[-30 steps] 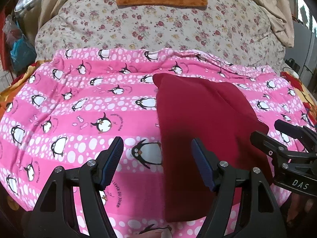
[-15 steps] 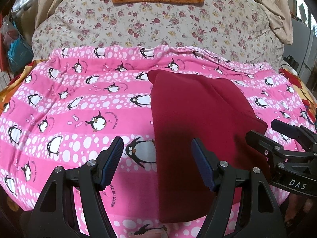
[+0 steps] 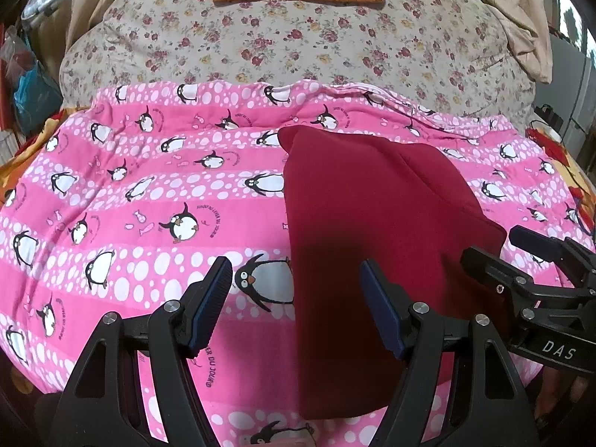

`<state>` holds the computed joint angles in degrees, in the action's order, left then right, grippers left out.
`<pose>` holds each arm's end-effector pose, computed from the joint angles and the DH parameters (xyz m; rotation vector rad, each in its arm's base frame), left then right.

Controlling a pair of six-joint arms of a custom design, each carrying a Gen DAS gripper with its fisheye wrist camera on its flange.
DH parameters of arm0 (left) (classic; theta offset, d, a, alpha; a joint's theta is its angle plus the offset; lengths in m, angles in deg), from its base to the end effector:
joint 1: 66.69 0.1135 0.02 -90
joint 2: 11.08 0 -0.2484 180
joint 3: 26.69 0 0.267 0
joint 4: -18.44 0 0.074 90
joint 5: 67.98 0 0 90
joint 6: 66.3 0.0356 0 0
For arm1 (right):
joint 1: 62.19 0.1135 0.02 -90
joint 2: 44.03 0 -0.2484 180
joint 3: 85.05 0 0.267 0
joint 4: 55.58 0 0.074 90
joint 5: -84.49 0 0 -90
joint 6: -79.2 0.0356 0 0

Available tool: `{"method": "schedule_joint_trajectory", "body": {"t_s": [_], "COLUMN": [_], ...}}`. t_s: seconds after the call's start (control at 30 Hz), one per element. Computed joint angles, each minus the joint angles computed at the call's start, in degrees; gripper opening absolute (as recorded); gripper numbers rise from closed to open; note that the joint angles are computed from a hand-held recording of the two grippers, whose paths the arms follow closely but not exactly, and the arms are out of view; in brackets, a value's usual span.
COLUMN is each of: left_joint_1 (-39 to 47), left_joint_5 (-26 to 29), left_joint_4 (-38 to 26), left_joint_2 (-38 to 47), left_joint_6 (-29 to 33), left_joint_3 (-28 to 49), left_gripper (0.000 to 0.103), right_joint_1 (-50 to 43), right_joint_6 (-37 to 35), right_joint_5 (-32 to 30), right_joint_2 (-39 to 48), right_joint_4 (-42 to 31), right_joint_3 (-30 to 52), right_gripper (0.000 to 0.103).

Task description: Fold small clothes

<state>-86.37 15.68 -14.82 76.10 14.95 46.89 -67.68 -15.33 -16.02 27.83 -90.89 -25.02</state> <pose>0.3234 -0.1115 0.2190 0.1751 2.3782 -0.1034 0.2775 -0.0201 0.2149 -0.0659 2.3790 0.1364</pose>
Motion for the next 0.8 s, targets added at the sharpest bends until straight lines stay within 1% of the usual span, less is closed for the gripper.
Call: {"method": "schedule_joint_trajectory", "body": {"t_s": [0.8], "left_joint_1": [0.0], "left_joint_5": [0.9], "left_joint_4": [-0.6], "left_joint_2": [1.7], "left_joint_6": [-0.1], "left_joint_3": [1.2], "left_gripper": [0.071], "right_joint_1": [1.5], "right_joint_6": [0.7], "right_joint_5": [1.0], "right_joint_2": [1.4], "right_joint_4": [0.3], "right_joint_3": [0.2], "right_gripper": [0.084]}}
